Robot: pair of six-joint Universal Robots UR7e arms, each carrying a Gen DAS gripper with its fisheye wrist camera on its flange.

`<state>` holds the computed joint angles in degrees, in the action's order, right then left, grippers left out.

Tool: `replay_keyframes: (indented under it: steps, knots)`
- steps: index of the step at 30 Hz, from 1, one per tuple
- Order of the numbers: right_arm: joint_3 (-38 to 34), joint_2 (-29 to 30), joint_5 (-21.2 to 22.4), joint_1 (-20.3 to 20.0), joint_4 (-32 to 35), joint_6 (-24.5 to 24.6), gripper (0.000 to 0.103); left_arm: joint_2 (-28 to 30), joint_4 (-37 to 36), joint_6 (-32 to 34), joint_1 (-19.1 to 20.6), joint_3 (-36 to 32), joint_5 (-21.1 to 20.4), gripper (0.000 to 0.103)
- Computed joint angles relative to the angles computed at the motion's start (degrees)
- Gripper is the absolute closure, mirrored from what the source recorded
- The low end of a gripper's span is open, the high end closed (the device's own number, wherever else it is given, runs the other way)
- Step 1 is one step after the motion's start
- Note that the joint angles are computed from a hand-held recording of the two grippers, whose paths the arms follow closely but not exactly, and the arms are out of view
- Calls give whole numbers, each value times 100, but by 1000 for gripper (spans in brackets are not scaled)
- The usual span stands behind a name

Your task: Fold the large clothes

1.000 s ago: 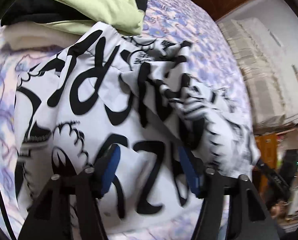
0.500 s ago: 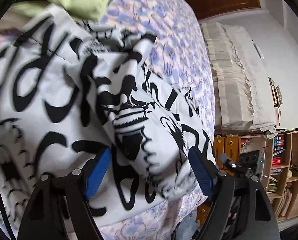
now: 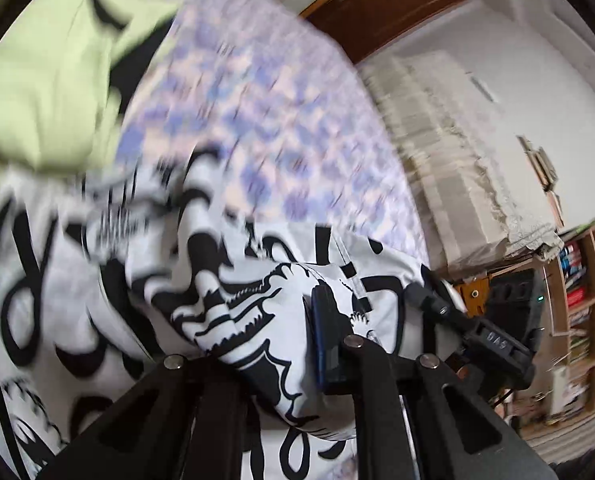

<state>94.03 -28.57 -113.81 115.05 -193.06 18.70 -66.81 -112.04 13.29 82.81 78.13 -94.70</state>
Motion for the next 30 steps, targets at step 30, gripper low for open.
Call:
replay_keyframes:
  steps: [30]
  knots:
    - [1074,-403,-2435,855,1677,2068,76,-1492,-302,581,-238,1689,2300,79]
